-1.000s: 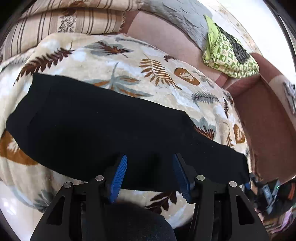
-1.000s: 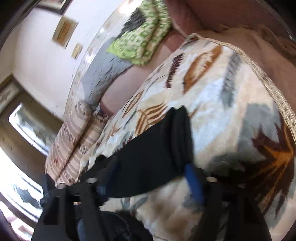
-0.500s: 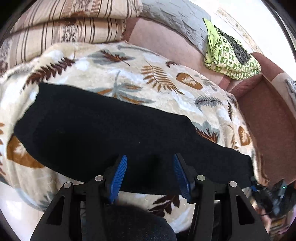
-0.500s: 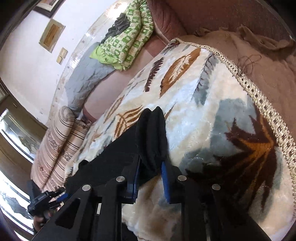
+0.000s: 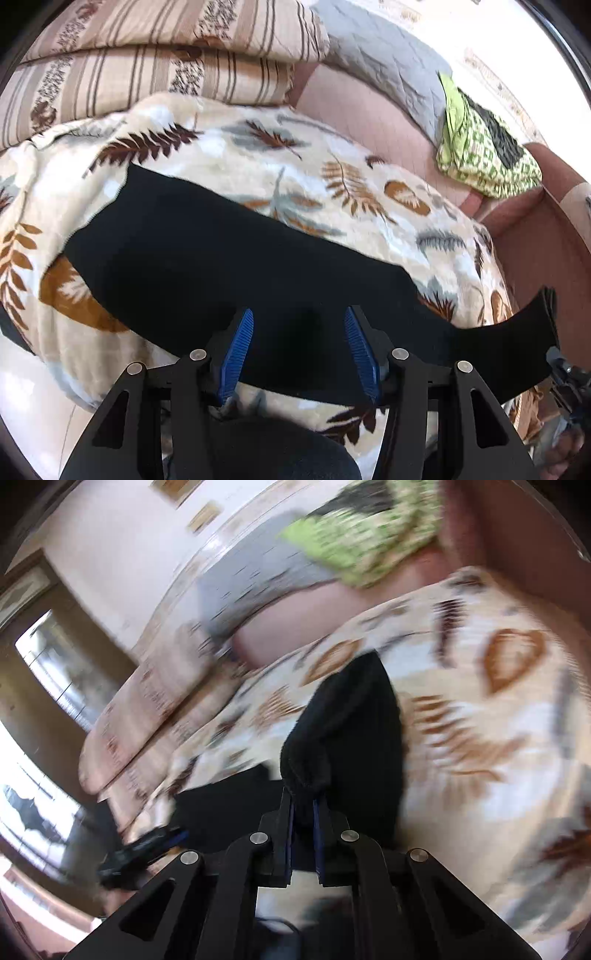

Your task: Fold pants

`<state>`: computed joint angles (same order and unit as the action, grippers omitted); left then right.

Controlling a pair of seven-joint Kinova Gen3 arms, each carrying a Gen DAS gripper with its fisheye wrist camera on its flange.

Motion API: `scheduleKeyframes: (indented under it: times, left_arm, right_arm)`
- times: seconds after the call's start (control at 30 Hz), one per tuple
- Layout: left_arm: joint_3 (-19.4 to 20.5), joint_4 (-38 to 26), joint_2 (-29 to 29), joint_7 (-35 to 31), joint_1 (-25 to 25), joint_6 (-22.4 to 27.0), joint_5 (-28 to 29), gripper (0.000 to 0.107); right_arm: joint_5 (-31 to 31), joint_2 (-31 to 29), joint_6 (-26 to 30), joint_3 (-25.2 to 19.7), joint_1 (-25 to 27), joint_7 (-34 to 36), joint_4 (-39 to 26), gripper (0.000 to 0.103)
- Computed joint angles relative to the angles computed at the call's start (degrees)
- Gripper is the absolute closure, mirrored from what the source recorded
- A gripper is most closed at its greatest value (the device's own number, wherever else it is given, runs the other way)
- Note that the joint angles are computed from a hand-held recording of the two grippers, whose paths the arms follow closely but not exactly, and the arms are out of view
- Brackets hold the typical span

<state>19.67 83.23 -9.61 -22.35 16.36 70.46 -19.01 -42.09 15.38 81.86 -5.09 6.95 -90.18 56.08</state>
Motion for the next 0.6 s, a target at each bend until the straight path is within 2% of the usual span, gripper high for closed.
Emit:
scheduleKeyframes:
  times: [0.13,0.2,0.33,0.43,0.53,0.6]
  left_arm:
    - [0.4,1.7,-1.5,2.3,-0.6,-0.8,-0.5,0.056]
    - [-0.6,2.4,-2.1,1.2,-0.9,-1.7,1.2,0.056]
    - [-0.2,2.5,-2.3,0.3,-1.8,-1.8,1.6,0.056]
    - [-0.4,2.0,-1.9,-0.6,-2.2,-1.8,2.0,0.056]
    - [-0.2,1.6,-1.4,-0.5,-2.4,-1.4,2.0,0.056]
    - [0.2,1.0,-1.0,-0.4,-2.3,-0.7,1.2,0.056]
  right_arm:
    - [1.6,3.0,-0.1,-3.1,-6.6,-1.5,-3.1,0.095]
    - [3.1,3.6,-2.4,-4.4,-9.9,0.2,-1.6,0.095]
    - [7.6,4.6,-5.7,-4.8,-15.3,1.6,2.4,0.095]
    - [7.7,4.7,-6.9,-5.0,-15.8,2.1,6.2,0.095]
    - [3.0,3.5,-10.7,-5.6,-13.3,6.1,12.0,0.094]
    - [-0.4,3.3,-11.9,-6.3,-11.5,8.9,13.9,0.089]
